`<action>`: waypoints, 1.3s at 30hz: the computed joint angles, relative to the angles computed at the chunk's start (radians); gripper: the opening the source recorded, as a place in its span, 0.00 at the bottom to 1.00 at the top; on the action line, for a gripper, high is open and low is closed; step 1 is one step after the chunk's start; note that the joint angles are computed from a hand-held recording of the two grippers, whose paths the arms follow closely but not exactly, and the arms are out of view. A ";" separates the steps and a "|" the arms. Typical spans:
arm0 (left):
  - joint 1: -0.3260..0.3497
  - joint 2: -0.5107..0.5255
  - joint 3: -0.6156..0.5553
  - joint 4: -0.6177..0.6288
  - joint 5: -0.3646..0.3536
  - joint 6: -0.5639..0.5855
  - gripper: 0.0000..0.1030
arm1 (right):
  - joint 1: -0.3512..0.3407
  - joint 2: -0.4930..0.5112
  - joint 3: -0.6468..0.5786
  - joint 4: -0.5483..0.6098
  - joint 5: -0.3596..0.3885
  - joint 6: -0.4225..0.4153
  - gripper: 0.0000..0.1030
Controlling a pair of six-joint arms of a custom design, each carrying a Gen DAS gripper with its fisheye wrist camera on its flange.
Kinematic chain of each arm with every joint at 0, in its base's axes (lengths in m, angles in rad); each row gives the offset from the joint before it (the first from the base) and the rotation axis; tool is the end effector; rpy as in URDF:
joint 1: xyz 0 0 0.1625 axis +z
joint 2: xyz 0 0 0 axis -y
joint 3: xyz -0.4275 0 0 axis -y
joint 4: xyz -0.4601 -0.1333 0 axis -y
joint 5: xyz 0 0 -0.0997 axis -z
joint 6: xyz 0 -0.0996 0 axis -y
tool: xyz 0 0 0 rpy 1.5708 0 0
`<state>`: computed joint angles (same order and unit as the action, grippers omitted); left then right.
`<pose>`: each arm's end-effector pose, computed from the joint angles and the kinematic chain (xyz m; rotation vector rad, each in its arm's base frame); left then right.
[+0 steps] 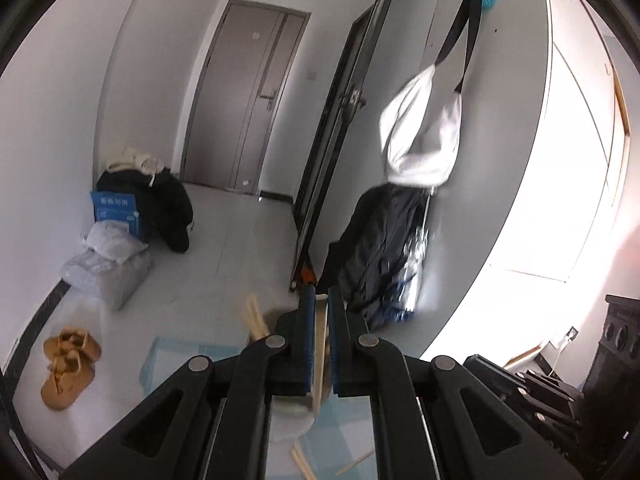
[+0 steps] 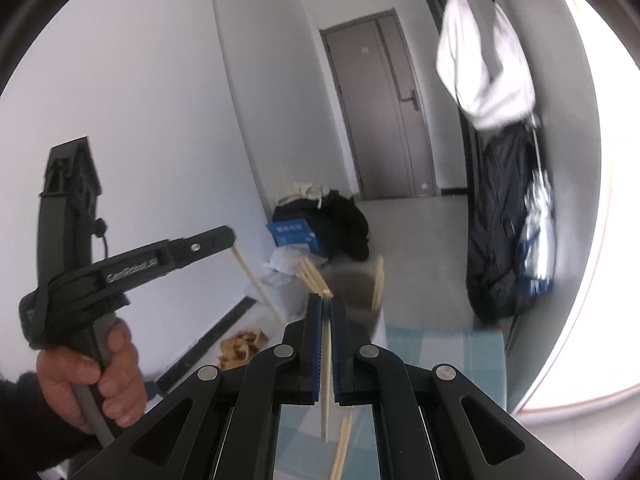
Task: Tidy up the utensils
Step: 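Lower both chopsticks into the white holder and open both tools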
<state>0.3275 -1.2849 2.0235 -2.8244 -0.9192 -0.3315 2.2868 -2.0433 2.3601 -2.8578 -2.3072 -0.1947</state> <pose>-0.4931 -0.3721 0.2431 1.0070 2.6184 -1.1882 0.2863 -0.2279 0.4404 0.5947 -2.2838 1.4078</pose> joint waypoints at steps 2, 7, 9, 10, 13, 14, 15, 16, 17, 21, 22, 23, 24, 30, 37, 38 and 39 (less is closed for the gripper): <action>0.012 0.025 -0.040 -0.020 -0.014 0.036 0.02 | 0.001 0.032 -0.036 -0.012 0.003 -0.021 0.03; 0.031 0.070 -0.108 -0.047 -0.017 0.114 0.02 | -0.014 0.118 -0.127 -0.067 0.012 -0.104 0.03; 0.040 0.086 -0.131 -0.044 -0.019 0.132 0.02 | -0.028 0.149 -0.162 -0.090 0.021 -0.136 0.03; 0.046 0.098 -0.145 -0.041 -0.019 0.142 0.02 | -0.036 0.164 -0.176 -0.107 0.025 -0.154 0.03; 0.069 0.126 -0.175 -0.042 -0.044 0.174 0.02 | -0.068 0.203 -0.213 -0.160 0.058 -0.205 0.03; 0.075 0.132 -0.182 -0.038 -0.048 0.179 0.02 | -0.077 0.221 -0.228 -0.170 0.065 -0.219 0.03; 0.082 0.139 -0.188 -0.036 -0.053 0.181 0.02 | -0.090 0.232 -0.237 -0.176 0.075 -0.230 0.03; 0.090 0.144 -0.193 -0.032 -0.063 0.186 0.02 | -0.108 0.242 -0.243 -0.186 0.091 -0.242 0.03; 0.097 0.151 -0.199 -0.026 -0.067 0.197 0.02 | -0.124 0.250 -0.248 -0.190 0.104 -0.256 0.03; 0.122 0.165 -0.215 0.000 -0.099 0.220 0.02 | -0.192 0.264 -0.249 -0.188 0.161 -0.264 0.03; 0.128 0.169 -0.217 0.004 -0.103 0.225 0.02 | -0.206 0.267 -0.246 -0.192 0.167 -0.265 0.03; 0.135 0.173 -0.219 0.017 -0.113 0.229 0.02 | -0.222 0.269 -0.241 -0.193 0.175 -0.265 0.03; 0.141 0.175 -0.221 0.025 -0.120 0.229 0.02 | -0.237 0.267 -0.236 -0.188 0.190 -0.260 0.03; 0.170 0.182 -0.213 0.075 -0.151 0.215 0.02 | -0.304 0.253 -0.196 -0.165 0.250 -0.241 0.03; 0.189 0.181 -0.216 0.191 -0.204 0.128 0.06 | -0.344 0.224 -0.156 -0.073 0.304 -0.219 0.06; 0.188 0.179 -0.215 0.198 -0.199 0.117 0.10 | -0.345 0.219 -0.153 -0.066 0.302 -0.218 0.06; 0.188 0.174 -0.211 0.202 -0.202 0.104 0.15 | -0.342 0.214 -0.147 -0.058 0.292 -0.213 0.07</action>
